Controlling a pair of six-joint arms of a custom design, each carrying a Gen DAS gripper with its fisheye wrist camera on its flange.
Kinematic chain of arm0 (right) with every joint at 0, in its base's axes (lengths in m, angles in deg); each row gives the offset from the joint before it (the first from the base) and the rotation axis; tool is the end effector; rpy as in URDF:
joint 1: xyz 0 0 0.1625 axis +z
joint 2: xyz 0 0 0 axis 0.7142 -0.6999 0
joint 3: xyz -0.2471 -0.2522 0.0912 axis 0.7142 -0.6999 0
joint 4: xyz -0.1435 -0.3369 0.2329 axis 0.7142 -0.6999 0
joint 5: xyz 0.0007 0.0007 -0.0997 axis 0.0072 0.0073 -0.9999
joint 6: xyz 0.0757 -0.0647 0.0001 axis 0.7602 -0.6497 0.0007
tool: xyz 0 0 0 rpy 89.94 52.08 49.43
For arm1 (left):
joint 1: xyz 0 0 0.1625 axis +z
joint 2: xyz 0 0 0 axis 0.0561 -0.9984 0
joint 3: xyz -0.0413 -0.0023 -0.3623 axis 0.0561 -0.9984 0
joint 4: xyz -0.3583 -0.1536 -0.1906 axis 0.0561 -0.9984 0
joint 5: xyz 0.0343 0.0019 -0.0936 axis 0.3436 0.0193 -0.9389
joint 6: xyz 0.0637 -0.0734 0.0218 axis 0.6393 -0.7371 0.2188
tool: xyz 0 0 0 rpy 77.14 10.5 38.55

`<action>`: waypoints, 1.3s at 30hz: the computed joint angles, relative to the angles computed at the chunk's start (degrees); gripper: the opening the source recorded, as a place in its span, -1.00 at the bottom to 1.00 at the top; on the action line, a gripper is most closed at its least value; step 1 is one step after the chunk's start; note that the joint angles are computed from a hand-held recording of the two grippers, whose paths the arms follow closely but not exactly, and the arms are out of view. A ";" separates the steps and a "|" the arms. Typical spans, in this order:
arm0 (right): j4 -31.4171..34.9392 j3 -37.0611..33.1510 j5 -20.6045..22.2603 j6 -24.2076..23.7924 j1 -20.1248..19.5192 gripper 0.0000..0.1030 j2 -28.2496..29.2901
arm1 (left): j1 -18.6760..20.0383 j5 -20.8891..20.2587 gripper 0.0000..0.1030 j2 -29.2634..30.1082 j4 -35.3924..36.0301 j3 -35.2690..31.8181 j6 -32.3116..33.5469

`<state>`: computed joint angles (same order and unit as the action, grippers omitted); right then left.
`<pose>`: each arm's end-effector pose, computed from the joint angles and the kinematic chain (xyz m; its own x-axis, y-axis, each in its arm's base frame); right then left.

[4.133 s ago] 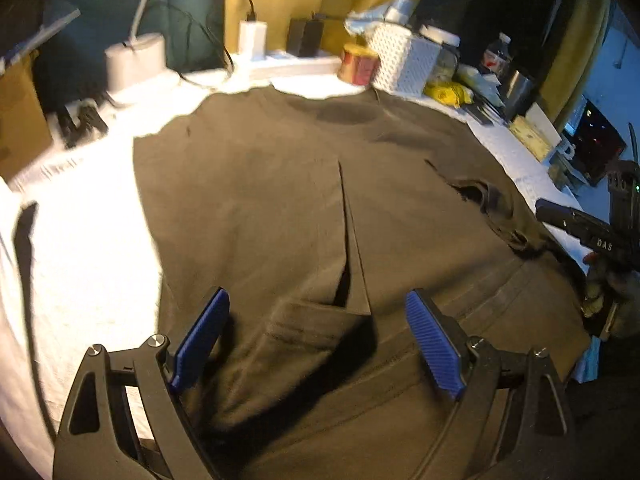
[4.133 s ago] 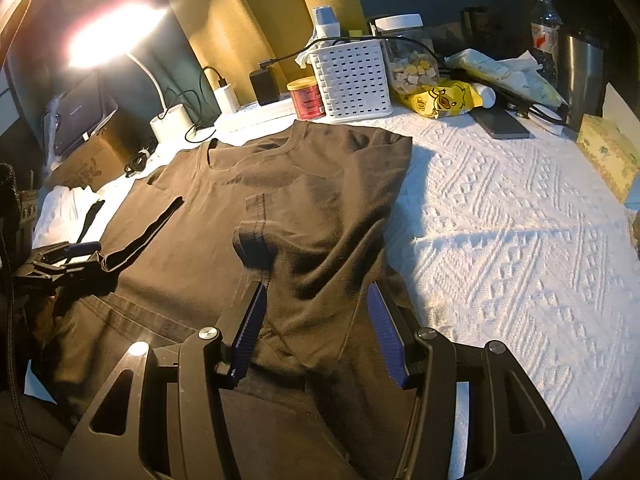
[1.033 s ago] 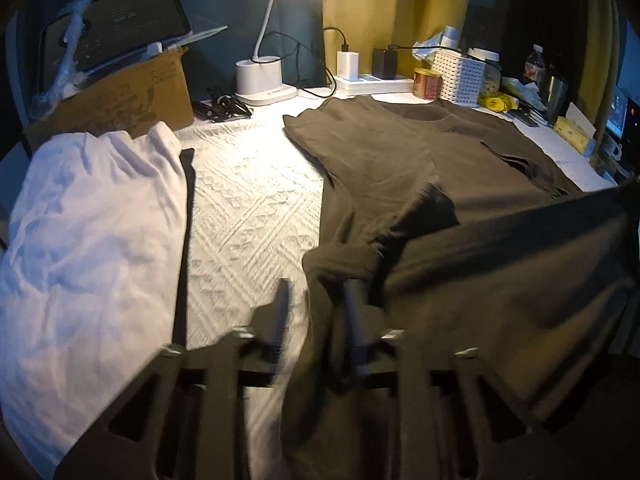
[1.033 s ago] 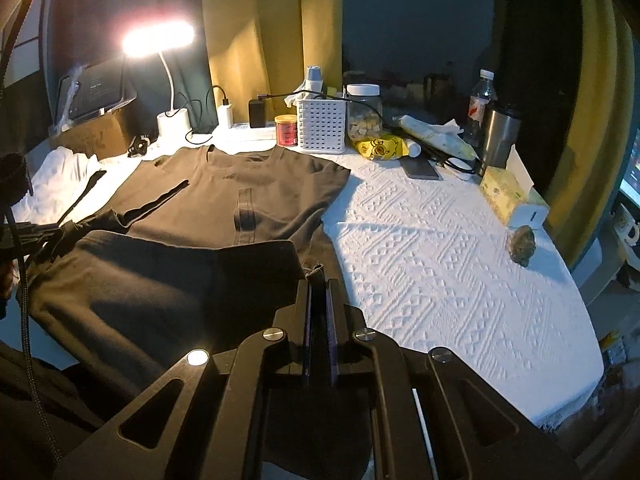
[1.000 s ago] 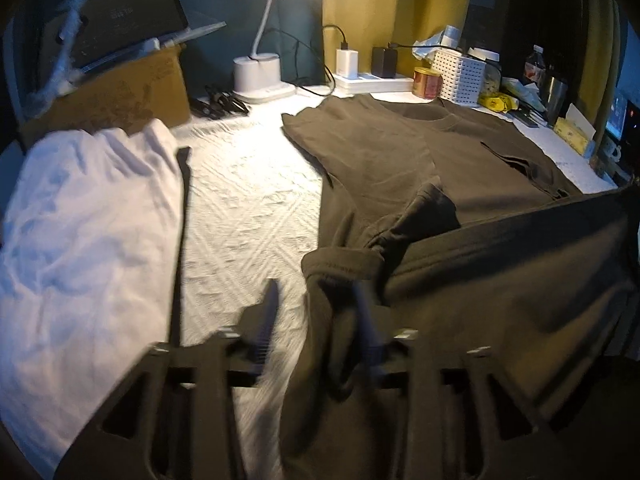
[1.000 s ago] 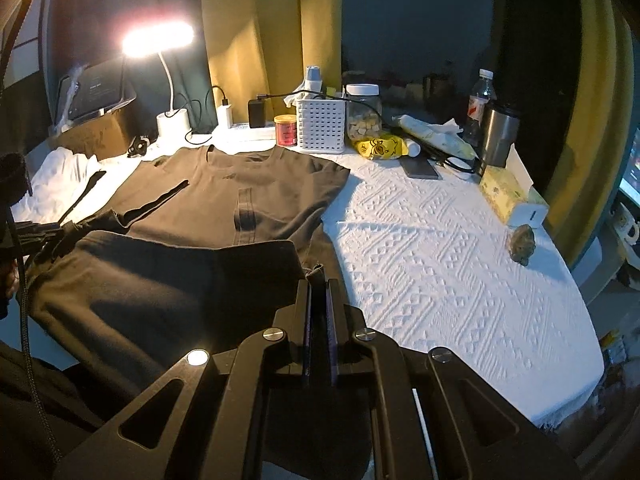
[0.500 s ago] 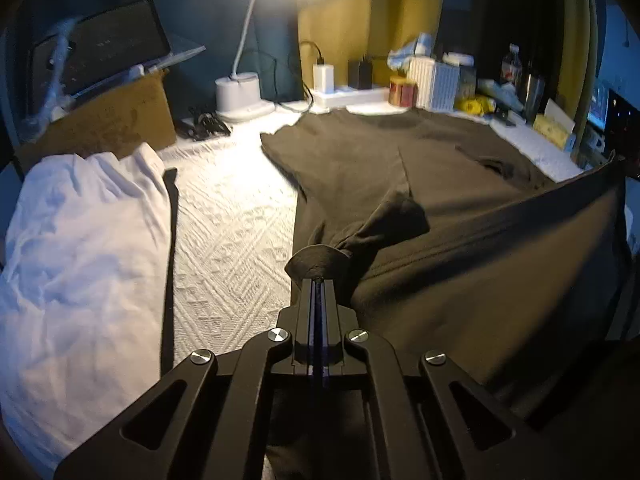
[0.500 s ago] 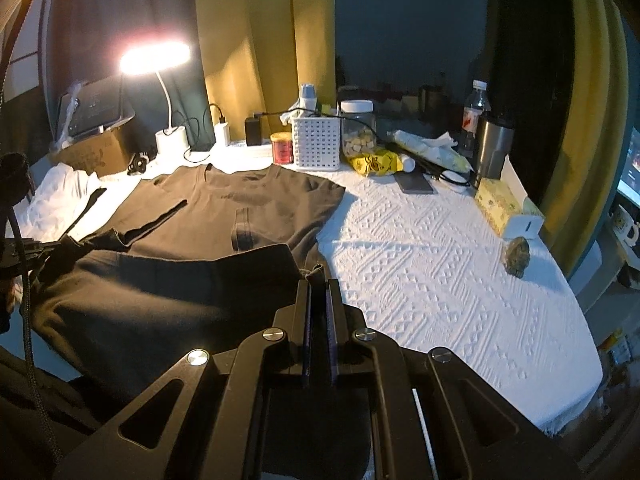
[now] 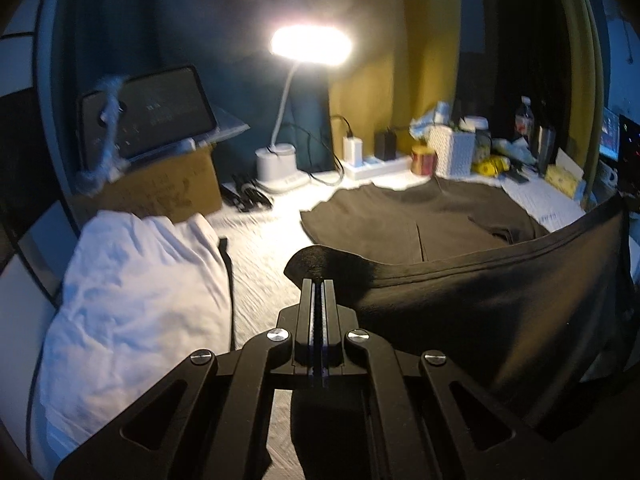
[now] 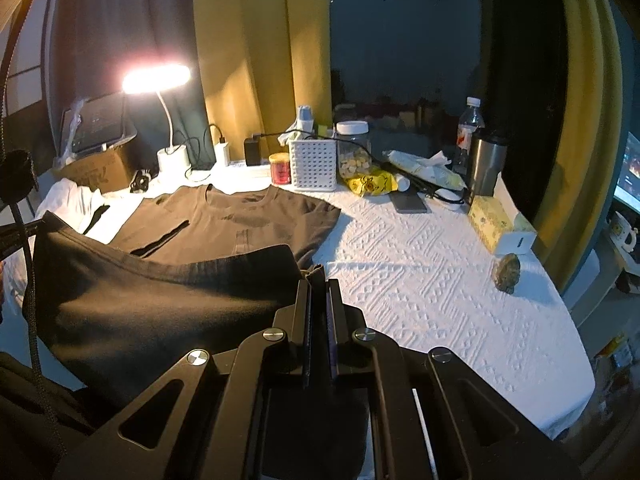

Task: Fold small clothes
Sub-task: 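Lift the held hem up with both grippers toward the collar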

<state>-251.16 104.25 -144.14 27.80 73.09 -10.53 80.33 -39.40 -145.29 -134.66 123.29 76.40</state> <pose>0.3443 -0.5279 0.0322 -0.6816 0.2456 0.6893 -0.5239 0.4939 -0.6940 0.0702 -0.7355 0.4495 -0.5799 0.5038 -0.6402 0.8070 0.4629 -0.3666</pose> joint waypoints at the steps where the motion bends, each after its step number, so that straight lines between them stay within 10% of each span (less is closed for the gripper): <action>1: -0.38 0.04 0.09 -0.20 0.07 -0.85 -0.14 | -0.07 -0.18 -0.99 0.07 -0.57 -0.18 -0.24; 39: 0.05 -19.00 11.12 -15.29 -5.06 -0.85 2.98 | -3.72 -3.34 -0.99 13.50 -10.50 -17.36 1.41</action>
<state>-251.10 85.26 -133.02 12.51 68.03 -7.55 76.62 -42.74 -131.79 -145.17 105.93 77.81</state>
